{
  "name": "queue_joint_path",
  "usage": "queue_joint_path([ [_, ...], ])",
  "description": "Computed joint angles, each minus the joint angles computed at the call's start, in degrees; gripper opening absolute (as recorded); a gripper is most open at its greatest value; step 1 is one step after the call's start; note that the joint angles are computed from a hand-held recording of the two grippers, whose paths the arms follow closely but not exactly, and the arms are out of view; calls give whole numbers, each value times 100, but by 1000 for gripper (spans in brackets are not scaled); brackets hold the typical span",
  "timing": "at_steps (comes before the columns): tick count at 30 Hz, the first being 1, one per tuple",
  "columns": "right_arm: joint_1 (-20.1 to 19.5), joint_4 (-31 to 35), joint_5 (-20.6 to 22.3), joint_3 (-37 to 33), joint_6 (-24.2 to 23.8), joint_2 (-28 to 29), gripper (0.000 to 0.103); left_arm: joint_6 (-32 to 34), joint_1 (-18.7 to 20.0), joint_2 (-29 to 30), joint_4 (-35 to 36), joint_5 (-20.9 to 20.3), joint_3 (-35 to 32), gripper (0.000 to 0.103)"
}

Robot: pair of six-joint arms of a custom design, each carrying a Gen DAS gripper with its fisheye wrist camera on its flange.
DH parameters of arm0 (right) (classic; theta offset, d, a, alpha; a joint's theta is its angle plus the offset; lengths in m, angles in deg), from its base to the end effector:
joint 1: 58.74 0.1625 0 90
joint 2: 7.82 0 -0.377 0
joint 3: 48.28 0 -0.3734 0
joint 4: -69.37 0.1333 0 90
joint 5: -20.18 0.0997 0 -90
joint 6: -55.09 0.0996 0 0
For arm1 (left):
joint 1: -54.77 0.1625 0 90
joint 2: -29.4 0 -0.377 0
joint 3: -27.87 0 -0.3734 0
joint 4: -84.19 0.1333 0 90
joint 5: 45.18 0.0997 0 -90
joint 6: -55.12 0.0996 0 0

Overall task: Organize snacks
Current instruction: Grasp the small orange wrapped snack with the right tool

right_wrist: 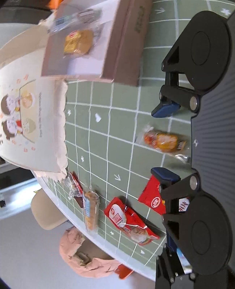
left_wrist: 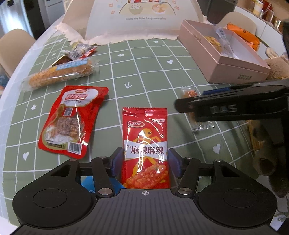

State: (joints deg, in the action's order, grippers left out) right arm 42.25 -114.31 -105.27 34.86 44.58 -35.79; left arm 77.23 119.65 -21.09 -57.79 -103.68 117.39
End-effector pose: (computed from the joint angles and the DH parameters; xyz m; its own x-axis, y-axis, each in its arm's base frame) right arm 0.2028 -0.6480 0.0314 -0.8267 0.0558 0.5598 -0.3051 0.7916 -0.5294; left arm -0.1065 -0.6637 0.1578 -0.6056 0.5692 -0.5561 0.6926 0.7212 -0.0160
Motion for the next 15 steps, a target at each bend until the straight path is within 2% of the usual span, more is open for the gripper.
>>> queue_joint_path([
  [1, 28, 119, -112, -107, -63, 67, 56, 25, 6, -11, -56, -15, 31, 60],
  [3, 104, 141, -392, -210, -240, 149, 39, 99, 16, -40, -159, -42, 101, 60],
  [4, 95, 209, -316, -117, -164, 48, 32, 168, 17, -56, -194, -51, 137, 61],
  [6, 36, 197, 24, 238, 47, -257, 27, 402, -1, -91, -277, -9, 237, 62],
  [8, 29, 141, 176, 614, 202, -562, 15, 431, -16, -107, -162, 12, 224, 62],
  [9, 43, 28, 195, 842, 233, -729, 13, 316, -18, -108, -51, 0, 174, 62],
  [11, 81, -229, 178, 1225, 253, -998, 10, 92, 26, -150, 15, -185, 148, 53],
  [13, 143, -640, 75, 1662, 237, -1274, 10, 43, 88, -202, 51, -472, 156, 52],
  [15, 187, -945, -51, 1993, 238, -1480, 10, 162, 68, -244, 14, -554, 243, 52],
])
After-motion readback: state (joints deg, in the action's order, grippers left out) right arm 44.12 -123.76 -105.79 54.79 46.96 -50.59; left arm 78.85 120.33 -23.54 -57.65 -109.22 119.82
